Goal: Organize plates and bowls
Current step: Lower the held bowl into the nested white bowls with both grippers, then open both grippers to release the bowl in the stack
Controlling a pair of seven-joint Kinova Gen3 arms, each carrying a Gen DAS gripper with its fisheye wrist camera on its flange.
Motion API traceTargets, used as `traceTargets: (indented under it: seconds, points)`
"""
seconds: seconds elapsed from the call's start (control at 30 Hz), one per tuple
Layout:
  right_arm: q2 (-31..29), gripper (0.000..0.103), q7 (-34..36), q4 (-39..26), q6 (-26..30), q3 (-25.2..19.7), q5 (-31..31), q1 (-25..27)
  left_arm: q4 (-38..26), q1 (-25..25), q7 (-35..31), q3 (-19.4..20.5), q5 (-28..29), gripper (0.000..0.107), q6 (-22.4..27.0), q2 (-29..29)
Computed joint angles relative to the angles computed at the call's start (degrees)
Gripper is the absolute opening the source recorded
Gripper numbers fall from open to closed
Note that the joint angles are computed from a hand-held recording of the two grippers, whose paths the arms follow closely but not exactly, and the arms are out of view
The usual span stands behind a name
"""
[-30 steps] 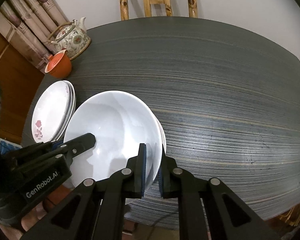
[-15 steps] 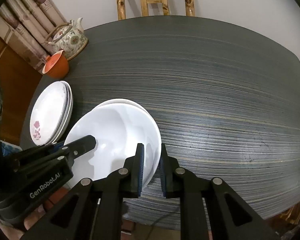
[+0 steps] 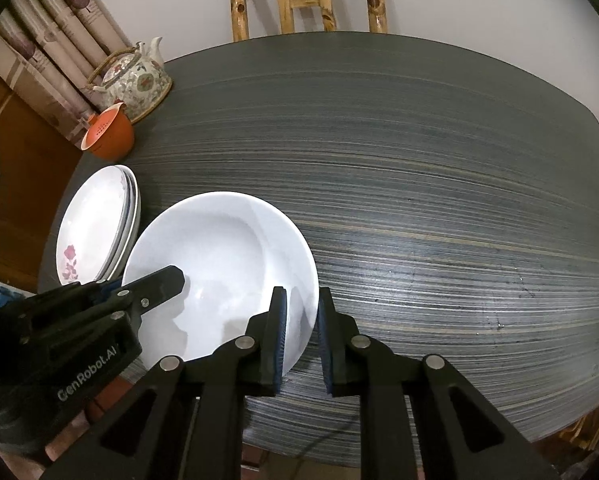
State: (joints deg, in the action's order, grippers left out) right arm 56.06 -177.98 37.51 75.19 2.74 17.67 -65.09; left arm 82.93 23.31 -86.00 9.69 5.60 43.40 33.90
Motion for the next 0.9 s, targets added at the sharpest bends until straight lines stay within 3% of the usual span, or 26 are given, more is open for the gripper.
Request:
traceTargets:
  seconds: [0.47, 0.6, 0.9]
  points:
    - [-0.5, 0.021, -1.2, 2.4, -2.9, -0.5, -0.7, 0.2, -3.0, 4.9, 5.0, -2.2, -6.1, 0.019, 2.9, 0.5]
    - [-0.7, 0.021, -0.9, 2.9, -3.2, -0.7, -0.8, 0.4, -3.6, 1.1, 2.2, 0.6, -1.8, 0.030, 3.7, 0.8]
    - [0.5, 0.021, -0.1, 0.7, -2.0, -0.7, -1.3, 0.5, -4.3, -1.5, -1.6, 1.2, 2.1, 0.030, 5.0, 0.8]
